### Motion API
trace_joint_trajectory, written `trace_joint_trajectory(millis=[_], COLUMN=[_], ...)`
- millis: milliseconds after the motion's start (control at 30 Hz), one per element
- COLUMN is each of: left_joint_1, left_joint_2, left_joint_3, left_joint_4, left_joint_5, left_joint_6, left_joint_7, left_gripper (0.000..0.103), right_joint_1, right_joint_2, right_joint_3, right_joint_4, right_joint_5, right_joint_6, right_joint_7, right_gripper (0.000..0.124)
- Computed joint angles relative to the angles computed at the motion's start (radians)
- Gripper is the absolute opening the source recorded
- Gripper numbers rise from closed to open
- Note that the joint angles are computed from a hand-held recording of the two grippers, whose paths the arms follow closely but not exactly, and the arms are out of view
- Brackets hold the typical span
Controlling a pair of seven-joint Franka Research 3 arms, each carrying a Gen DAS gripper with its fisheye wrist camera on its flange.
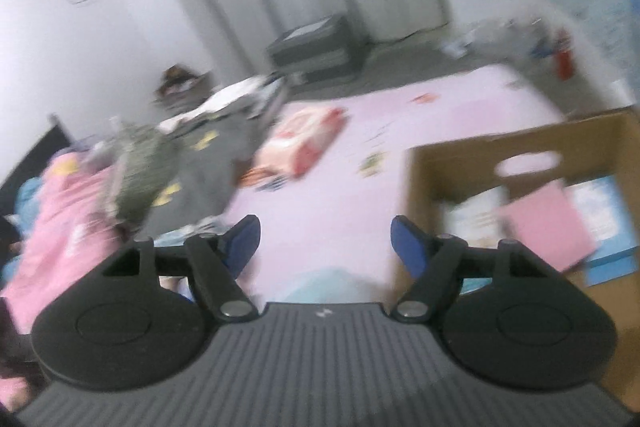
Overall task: Organize soft objects
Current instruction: 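Grasp the blue-and-white cotton packet with the right tool, then carry the blue packet into the cardboard box and release it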
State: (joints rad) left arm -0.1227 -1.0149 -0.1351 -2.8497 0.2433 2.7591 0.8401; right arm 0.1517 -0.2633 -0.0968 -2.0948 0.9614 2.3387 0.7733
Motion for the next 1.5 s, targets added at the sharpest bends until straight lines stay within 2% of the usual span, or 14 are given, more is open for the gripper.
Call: trace_joint_trajectory(millis=[133, 233, 367, 533, 767, 867, 1067, 1300, 1367, 1500], left_joint_1=[0.042, 0.066, 0.031, -0.016, -0.011, -0.032, -0.042, -0.047, -0.048, -0.032], left_joint_2=[-0.041, -0.078, -0.094, -0.004, 0.184, 0.243, 0.321, 0.390, 0.398, 0.409], left_joint_3=[-0.025, -0.045, -0.008, 0.032, 0.084, 0.128, 0.167, 0.189, 0.186, 0.157], left_joint_4=[-0.013, -0.022, -0.044, -0.035, 0.028, 0.054, 0.090, 0.123, 0.129, 0.143], left_joint_5=[0.032, 0.062, 0.056, 0.026, -0.017, -0.059, -0.157, -0.249, -0.271, -0.284], left_joint_6=[-0.012, -0.045, -0.044, -0.006, 0.024, 0.011, -0.010, -0.021, -0.022, -0.021], left_joint_7=[-0.011, -0.016, -0.003, 0.048, 0.134, 0.193, 0.273, 0.353, 0.367, 0.368], left_gripper=[0.087, 0.087, 0.084, 0.080, 0.079, 0.079, 0.079, 0.079, 0.080, 0.079], right_joint_1=[0.023, 0.035, 0.055, 0.087, 0.128, 0.144, 0.158, 0.138, 0.130, 0.121], right_joint_2=[0.034, 0.062, 0.109, 0.197, 0.358, 0.412, 0.498, 0.545, 0.545, 0.529], right_joint_3=[0.011, 0.035, 0.063, 0.121, 0.179, 0.193, 0.212, 0.219, 0.220, 0.223], right_joint_4=[0.060, 0.097, 0.134, 0.178, 0.289, 0.329, 0.399, 0.421, 0.411, 0.382], right_joint_5=[0.000, -0.008, 0.012, -0.046, -0.165, -0.235, -0.306, -0.276, -0.251, -0.213], right_joint_6=[-0.151, -0.225, -0.303, -0.319, -0.353, -0.350, -0.384, -0.424, -0.417, -0.397], right_joint_7=[0.053, 0.104, 0.147, 0.215, 0.362, 0.420, 0.485, 0.518, 0.509, 0.487], right_gripper=[0.076, 0.077, 0.078, 0.078, 0.078, 0.078, 0.078, 0.078, 0.076, 0.062])
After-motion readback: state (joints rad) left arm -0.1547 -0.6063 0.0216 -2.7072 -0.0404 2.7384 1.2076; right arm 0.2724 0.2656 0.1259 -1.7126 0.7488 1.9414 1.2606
